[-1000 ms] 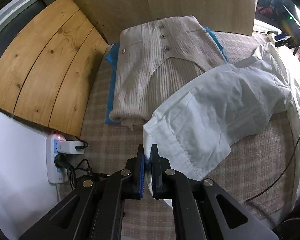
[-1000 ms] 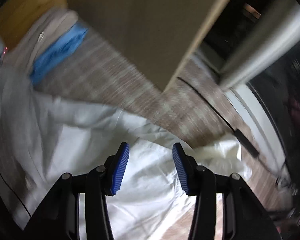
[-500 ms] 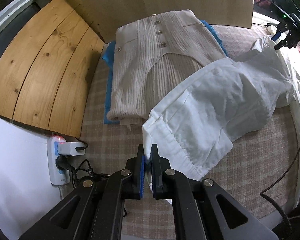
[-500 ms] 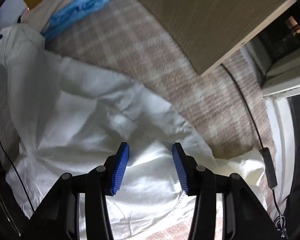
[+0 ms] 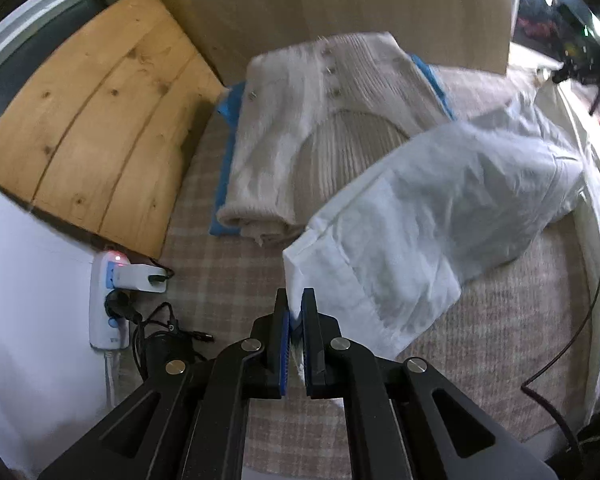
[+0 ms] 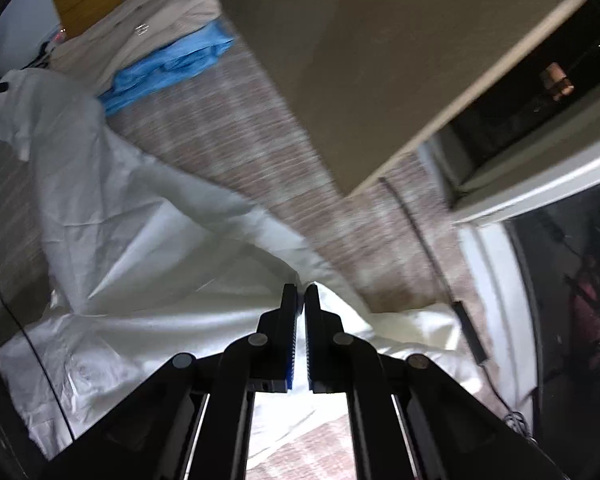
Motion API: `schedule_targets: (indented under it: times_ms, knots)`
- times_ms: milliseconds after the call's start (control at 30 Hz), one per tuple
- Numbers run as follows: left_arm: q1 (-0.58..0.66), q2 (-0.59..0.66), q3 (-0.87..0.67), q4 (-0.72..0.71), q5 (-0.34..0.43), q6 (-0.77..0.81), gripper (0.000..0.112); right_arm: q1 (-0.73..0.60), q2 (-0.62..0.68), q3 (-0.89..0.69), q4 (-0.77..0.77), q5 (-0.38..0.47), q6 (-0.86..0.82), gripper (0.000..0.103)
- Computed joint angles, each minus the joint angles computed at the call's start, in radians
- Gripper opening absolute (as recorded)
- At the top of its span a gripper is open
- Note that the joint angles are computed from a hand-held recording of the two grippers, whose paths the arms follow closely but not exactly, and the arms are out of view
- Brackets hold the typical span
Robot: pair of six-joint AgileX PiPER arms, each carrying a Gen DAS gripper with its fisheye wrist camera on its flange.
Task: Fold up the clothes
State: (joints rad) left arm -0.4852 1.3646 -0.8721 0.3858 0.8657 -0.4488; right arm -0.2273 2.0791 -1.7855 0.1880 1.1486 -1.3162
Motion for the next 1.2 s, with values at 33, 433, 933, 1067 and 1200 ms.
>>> schedule_targets:
  times_ms: [33, 433, 933, 1067, 1200]
  knots:
    - [0.008, -0.008, 0.005, -0.006, -0.006, 0.001, 0.004, -0.005, -0.001, 0.005, 0.006, -0.026, 0.012, 0.003]
    - [0.085, -0.094, 0.047, -0.140, -0.028, 0.086, 0.004, -0.048, -0.059, 0.107, 0.107, -0.197, 0.085, 0.038]
    - [0.167, -0.117, 0.102, -0.218, -0.092, 0.149, 0.005, -0.170, -0.185, 0.353, 0.072, -0.210, 0.142, 0.039]
    - [0.163, -0.061, 0.093, -0.206, -0.083, 0.197, 0.009, -0.283, -0.205, 0.316, 0.081, -0.199, 0.163, 0.039]
    - [0.140, -0.028, 0.151, -0.085, -0.082, 0.087, 0.015, -0.335, -0.178, 0.297, 0.077, -0.198, 0.188, 0.039]
